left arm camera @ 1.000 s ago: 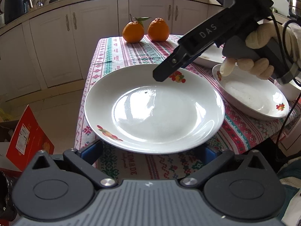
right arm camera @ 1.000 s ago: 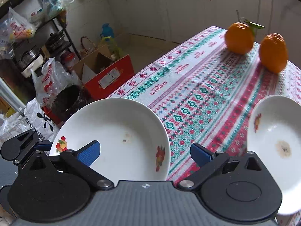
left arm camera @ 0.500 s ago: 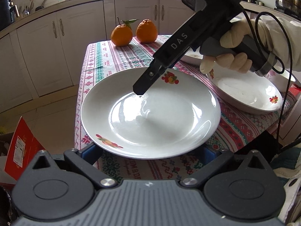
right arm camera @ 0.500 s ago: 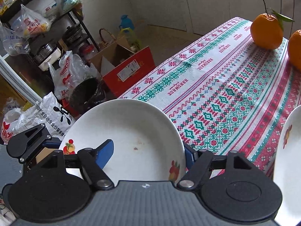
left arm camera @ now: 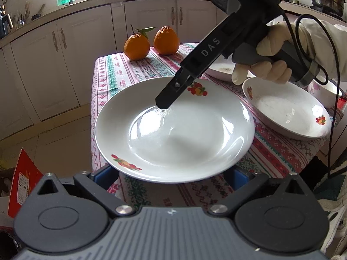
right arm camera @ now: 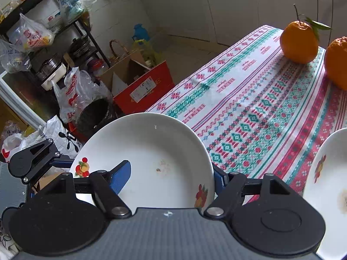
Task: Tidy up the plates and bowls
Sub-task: 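Move the right gripper to a deep white plate and close on its rim, then lift the deep white plate with the right gripper and carry it toward another plate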
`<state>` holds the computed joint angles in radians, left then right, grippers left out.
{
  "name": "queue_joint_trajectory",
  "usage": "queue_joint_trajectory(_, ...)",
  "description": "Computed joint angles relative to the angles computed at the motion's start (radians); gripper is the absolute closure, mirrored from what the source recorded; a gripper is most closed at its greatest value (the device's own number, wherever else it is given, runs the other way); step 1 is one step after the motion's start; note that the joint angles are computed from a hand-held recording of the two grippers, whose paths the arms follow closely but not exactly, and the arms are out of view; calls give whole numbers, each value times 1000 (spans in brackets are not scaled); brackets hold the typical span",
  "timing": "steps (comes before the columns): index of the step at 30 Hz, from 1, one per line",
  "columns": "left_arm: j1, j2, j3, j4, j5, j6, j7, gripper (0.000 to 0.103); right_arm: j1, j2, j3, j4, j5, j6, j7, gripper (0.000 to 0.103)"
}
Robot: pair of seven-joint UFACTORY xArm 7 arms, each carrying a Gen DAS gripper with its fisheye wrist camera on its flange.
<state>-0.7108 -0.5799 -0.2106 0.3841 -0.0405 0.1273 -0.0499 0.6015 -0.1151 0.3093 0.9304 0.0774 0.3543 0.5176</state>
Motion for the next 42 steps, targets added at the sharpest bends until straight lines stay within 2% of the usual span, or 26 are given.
queue_joint_trajectory(5, -34, 76, 65, 42, -13, -32, 67, 1, -25, 7, -5, 6, -48, -4, 32, 22)
queue_joint_trajectory(13, -66, 153, 118, 82, -58, -65, 163, 1, -54, 37, -14, 22, -116, -10, 80, 22)
queue_joint_trajectory(21, -60, 186, 119, 107, -97, -64, 208, 1, -62, 55, -24, 22, -120, -31, 87, 22)
queue_joint_trajectory(25, -24, 208, 88, 126, -88, -66, 214, 1, -64, 61, -27, 16, -120, -50, 90, 21)
queue_joint_trajectory(27, -30, 217, 96, 131, -97, -66, 224, 1, -64, 62, -28, 16, -121, -56, 90, 20)
queue_joint_trajectory(31, -29, 225, 95, 135, -106, -69, 235, 1, -67, 66, -25, 22, -156, -50, 108, 19)
queue_joint_trajectory(39, -22, 227, 87, 128, -113, -83, 237, 1, -62, 79, -26, 29, -163, -63, 102, 9)
queue_joint_trajectory(42, -37, 214, 101, 123, -122, -79, 239, 1, -62, 69, -21, 30, -206, -50, 138, 2)
